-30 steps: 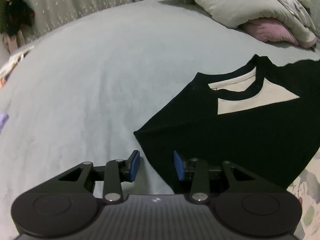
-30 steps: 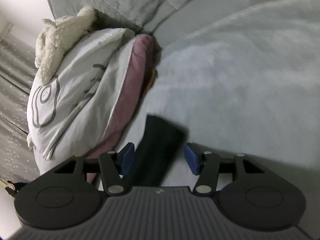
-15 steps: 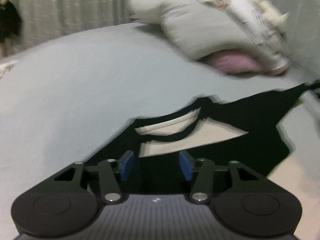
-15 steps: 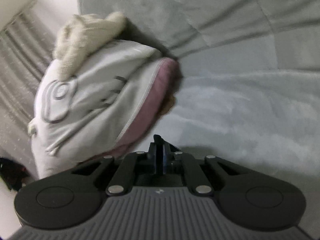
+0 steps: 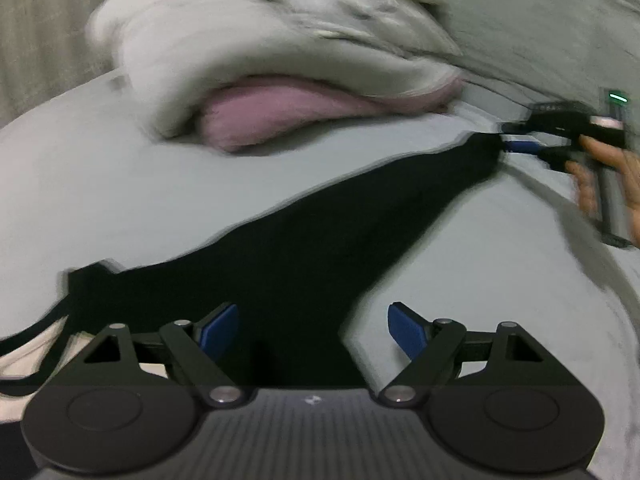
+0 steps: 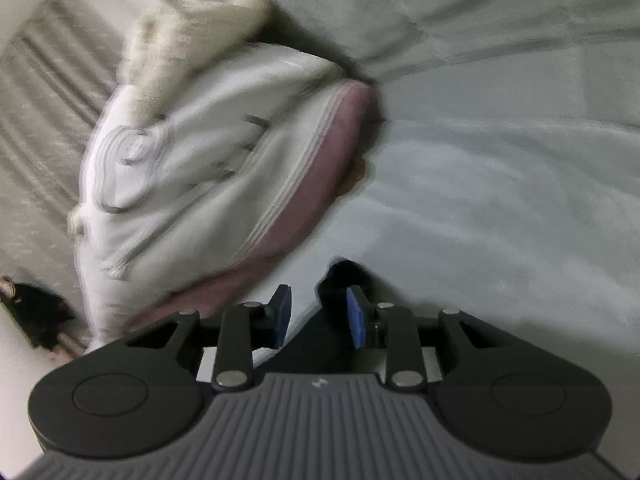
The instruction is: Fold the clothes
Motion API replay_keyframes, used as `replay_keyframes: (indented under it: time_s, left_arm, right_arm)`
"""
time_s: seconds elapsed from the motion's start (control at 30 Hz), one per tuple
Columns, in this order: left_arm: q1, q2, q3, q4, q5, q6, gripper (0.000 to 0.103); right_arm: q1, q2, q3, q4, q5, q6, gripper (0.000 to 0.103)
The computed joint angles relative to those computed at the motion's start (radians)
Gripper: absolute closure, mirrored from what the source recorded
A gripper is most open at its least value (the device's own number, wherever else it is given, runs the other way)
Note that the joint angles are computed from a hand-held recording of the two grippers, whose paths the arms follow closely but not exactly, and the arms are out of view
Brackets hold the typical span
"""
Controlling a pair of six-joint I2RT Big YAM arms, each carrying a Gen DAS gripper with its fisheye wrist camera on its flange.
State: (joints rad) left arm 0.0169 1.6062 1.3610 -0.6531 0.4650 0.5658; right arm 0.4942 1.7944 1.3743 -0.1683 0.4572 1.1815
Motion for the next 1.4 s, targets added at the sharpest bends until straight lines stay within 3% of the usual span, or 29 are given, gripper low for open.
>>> replay_keyframes:
  time_s: [0.03,0.1,0.17,0.2,0.23,0.33,0.43,0.47,0.5,0.53,0.63,0.7,0.77,0.83,0.9,0.97,1.03,1.13,1.3,1.4]
  left_arm:
    - [-0.02,-0.026,-0.045,0.054,-0.02,0.048,0.024]
    - [-0.082,-0.081,-0.158,0.224,-0.133,0.205,0.024]
    - [-0.117,-0.087,-0.196,0.303,-0.186,0.294,0.029]
    - [-0.136,-0.081,-0.204,0.331,-0.209,0.338,0.038]
    - [-0.143,-0.072,-0.197,0.327,-0.213,0.35,0.048]
    - [-0.152,-0.007,-0.109,0.22,-0.21,0.333,0.077]
    - [-0.155,0.052,-0.052,0.172,-0.225,0.328,0.082]
    - [-0.149,0.061,-0.038,0.146,-0.203,0.325,0.087]
    - [-0.142,0.072,-0.021,0.113,-0.176,0.322,0.099]
    - [-0.139,0.076,-0.013,0.094,-0.159,0.322,0.103]
    - [-0.138,0.093,0.007,0.071,-0.129,0.353,0.103]
    - [-0.134,0.118,0.049,0.021,-0.112,0.334,0.103]
    - [-0.127,0.135,0.083,-0.02,-0.094,0.318,0.103]
    - [-0.122,0.151,0.105,-0.044,-0.073,0.308,0.103]
    - [-0.113,0.163,0.124,-0.06,-0.048,0.277,0.103]
    - [-0.109,0.164,0.121,-0.038,-0.04,0.242,0.103]
    - [-0.11,0.155,0.104,0.004,-0.047,0.215,0.103]
    - [-0.108,0.148,0.101,0.003,-0.024,0.188,0.103]
    - [-0.091,0.122,0.106,-0.058,0.069,0.133,0.103]
    - [-0.079,0.11,0.117,-0.11,0.133,0.117,0.103]
  right_arm:
    - [-0.001,-0.006,-0.029,0.02,0.001,0.027,0.07]
    - [-0.003,-0.012,-0.072,0.053,-0.008,0.059,0.069]
    - [-0.005,-0.014,-0.11,0.122,-0.02,0.056,0.069]
    - [-0.005,-0.012,-0.114,0.137,-0.022,0.055,0.069]
    - [-0.007,-0.007,-0.111,0.145,-0.025,0.051,0.069]
    - [-0.008,0.021,-0.077,0.139,-0.035,0.017,0.069]
    - [-0.009,0.038,-0.05,0.128,-0.041,-0.007,0.069]
    - [-0.009,0.039,-0.051,0.135,-0.043,-0.013,0.069]
    - [-0.009,0.04,-0.054,0.144,-0.045,-0.018,0.069]
    - [-0.008,0.035,-0.07,0.172,-0.053,-0.015,0.069]
    - [-0.009,0.014,-0.133,0.271,-0.065,0.043,0.069]
    - [-0.006,0.011,-0.154,0.31,-0.061,0.069,0.069]
    - [-0.001,0.015,-0.133,0.263,-0.052,0.043,0.069]
    - [0.005,0.029,-0.075,0.165,-0.035,-0.011,0.069]
    - [-0.005,0.041,-0.053,0.163,-0.053,-0.035,0.07]
    - [-0.017,0.053,-0.035,0.16,-0.066,-0.067,0.092]
    - [-0.016,0.047,-0.035,0.187,-0.03,-0.111,0.093]
    - [-0.01,0.017,-0.042,0.221,-0.002,-0.19,0.093]
    - [-0.024,-0.032,-0.037,0.229,-0.022,-0.239,0.094]
    - [-0.033,-0.06,-0.016,0.192,-0.031,-0.267,0.095]
